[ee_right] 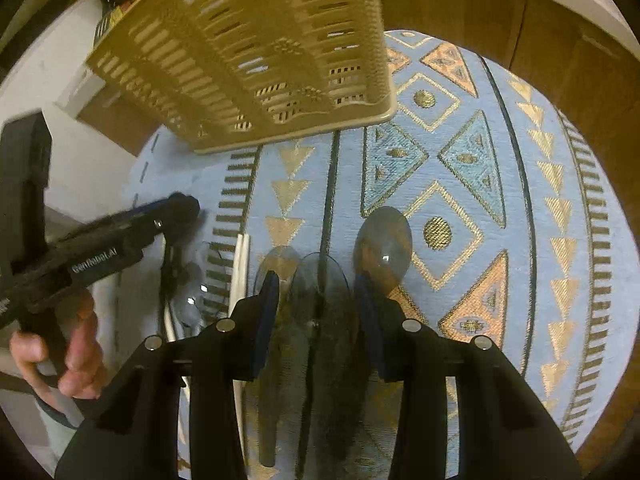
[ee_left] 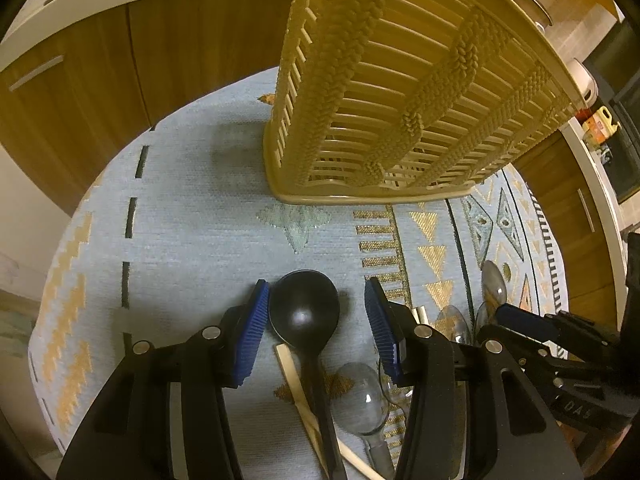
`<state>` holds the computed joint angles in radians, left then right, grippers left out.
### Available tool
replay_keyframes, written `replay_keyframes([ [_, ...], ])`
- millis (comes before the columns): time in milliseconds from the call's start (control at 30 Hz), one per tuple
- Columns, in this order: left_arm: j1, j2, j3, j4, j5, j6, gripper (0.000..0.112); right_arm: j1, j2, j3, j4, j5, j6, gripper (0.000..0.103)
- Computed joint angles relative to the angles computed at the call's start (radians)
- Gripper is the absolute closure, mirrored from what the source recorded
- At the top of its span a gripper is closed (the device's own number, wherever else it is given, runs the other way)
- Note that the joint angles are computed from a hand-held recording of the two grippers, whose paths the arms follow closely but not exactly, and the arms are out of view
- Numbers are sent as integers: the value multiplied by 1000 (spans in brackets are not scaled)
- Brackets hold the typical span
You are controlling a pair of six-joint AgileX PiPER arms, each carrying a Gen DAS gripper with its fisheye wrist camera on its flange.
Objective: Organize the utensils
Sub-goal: 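Grasp the black ladle with the left gripper while the right gripper grasps a clear spoon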
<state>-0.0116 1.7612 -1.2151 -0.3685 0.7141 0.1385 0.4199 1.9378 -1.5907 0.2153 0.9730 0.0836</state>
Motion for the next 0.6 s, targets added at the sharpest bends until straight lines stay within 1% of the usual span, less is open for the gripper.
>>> replay_keyframes([
  [67,-7,3,-7,11,2,-12,65,19,31,-36,-24,32,18,66],
  [100,-8,3,-7,15,3,-16,65,25,26,-30,-33,26,26,66],
  [233,-12,4,-10,24,3,-20,65,51,20,-31,-87,60,32,65],
  [333,-18,5,-11,39,2,-36,64,89,11,-10,-142,39,49,66],
  [467,-28,8,-15,56,4,-49,64,139,17,-9,-210,43,74,66],
  [533,-26,4,-7,51,-1,-36,65,140,13,17,-230,25,58,66],
  [600,-32,3,-6,66,-4,-57,65,150,1,39,-252,18,70,66],
])
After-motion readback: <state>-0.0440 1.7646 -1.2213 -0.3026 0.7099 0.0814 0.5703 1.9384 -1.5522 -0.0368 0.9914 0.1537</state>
